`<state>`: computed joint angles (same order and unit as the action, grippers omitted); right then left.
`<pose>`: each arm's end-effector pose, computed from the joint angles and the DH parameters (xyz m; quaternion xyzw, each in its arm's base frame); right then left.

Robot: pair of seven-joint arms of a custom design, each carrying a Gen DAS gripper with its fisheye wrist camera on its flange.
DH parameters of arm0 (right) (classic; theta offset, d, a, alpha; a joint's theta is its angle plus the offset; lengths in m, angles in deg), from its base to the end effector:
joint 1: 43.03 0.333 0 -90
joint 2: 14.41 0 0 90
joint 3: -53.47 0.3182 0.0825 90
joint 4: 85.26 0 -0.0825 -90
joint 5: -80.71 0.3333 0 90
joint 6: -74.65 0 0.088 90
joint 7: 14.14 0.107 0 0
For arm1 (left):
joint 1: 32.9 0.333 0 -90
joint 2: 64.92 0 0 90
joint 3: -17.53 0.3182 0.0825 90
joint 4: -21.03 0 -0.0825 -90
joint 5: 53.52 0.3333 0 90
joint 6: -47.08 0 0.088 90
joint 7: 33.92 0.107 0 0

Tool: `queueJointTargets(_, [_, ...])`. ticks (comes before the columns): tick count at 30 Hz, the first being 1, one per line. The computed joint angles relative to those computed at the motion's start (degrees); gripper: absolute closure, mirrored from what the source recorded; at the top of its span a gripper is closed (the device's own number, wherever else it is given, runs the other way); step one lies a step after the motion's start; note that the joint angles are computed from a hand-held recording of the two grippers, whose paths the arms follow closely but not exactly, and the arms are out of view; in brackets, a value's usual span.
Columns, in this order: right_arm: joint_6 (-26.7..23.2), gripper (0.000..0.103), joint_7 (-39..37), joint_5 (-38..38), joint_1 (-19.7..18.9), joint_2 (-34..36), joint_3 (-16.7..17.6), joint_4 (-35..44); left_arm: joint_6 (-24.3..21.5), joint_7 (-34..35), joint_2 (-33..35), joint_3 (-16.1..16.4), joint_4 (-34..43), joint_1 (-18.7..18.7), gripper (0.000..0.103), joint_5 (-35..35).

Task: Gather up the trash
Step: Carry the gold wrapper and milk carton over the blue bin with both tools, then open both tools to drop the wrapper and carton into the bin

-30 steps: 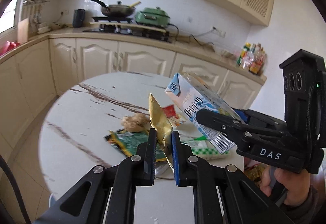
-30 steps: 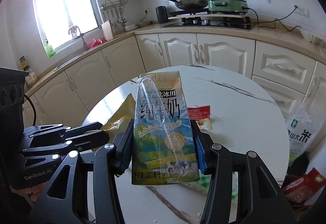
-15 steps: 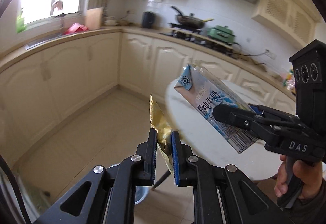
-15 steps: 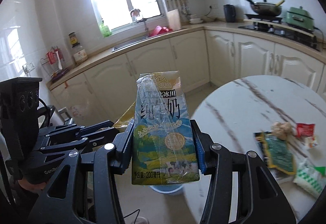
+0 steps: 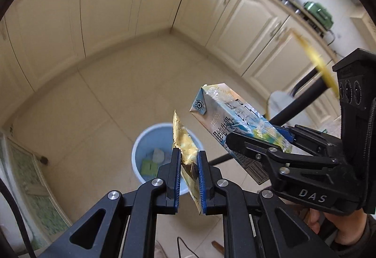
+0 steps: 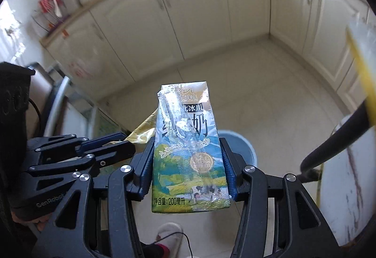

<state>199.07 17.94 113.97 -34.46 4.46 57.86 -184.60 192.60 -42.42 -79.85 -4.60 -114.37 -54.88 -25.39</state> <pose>0.5964 0.1538 0.4323 -0.9150 0.3075 0.0510 0.2563 0.3152 -0.3277 0.4933 -0.8427 0.4507 -0.2710 0.1151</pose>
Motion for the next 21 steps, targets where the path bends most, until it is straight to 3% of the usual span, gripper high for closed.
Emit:
queueJointTargets(3, [2.9, 0.055, 3.3, -4.4, 1.9, 5.6, -0.7, 1.4, 7.9, 4.2, 1.4, 3.8, -5.7, -0.1, 0.094, -4.1])
queueJointTargets(8, [3.7, 0.053, 7.9, -8.8, 3.0, 14.5, -0.5, 7.6, 14.9, 11.9, 7.0, 6.7, -6.7, 2.4, 0.094, -8.3])
queueJointTargets(10, [4.4, 0.053, 8.1, -9.6, 2.4, 16.7, -0.3, 9.4, 16.8, 17.9, 7.9, 7.9, -7.7, 2.1, 0.093, -12.2])
queueJointTargets(12, [3.4, 0.054, 9.1, -10.3, 2.0, 18.6, -0.1, 11.6, 14.6, 19.0, 8.8, 7.9, -6.1, 3.2, 0.092, -13.6])
queueJointTargets(14, [1.8, 0.04, 9.6, -10.1, 1.2, 20.2, 0.3, 13.7, 15.5, 18.6, 8.0, 8.2, -7.2, 4.3, 0.09, -14.7])
queueJointTargets(16, [3.2, 0.038, 9.7, -10.9, 1.1, 20.3, 0.0, 13.8, 15.6, 18.0, 5.7, 7.9, -9.1, 4.9, 0.087, -15.2])
queueJointTargets(18, [3.1, 0.038, 9.8, -10.8, 0.8, 19.7, 0.3, 13.9, 12.2, 18.1, 2.2, 7.6, -9.9, 5.2, 0.087, -15.4])
queueJointTargets(21, [6.9, 0.034, 8.3, -10.6, 0.6, 15.6, 0.6, 9.6, 5.8, 11.9, -3.0, 4.4, -8.8, 6.1, 0.087, -12.9])
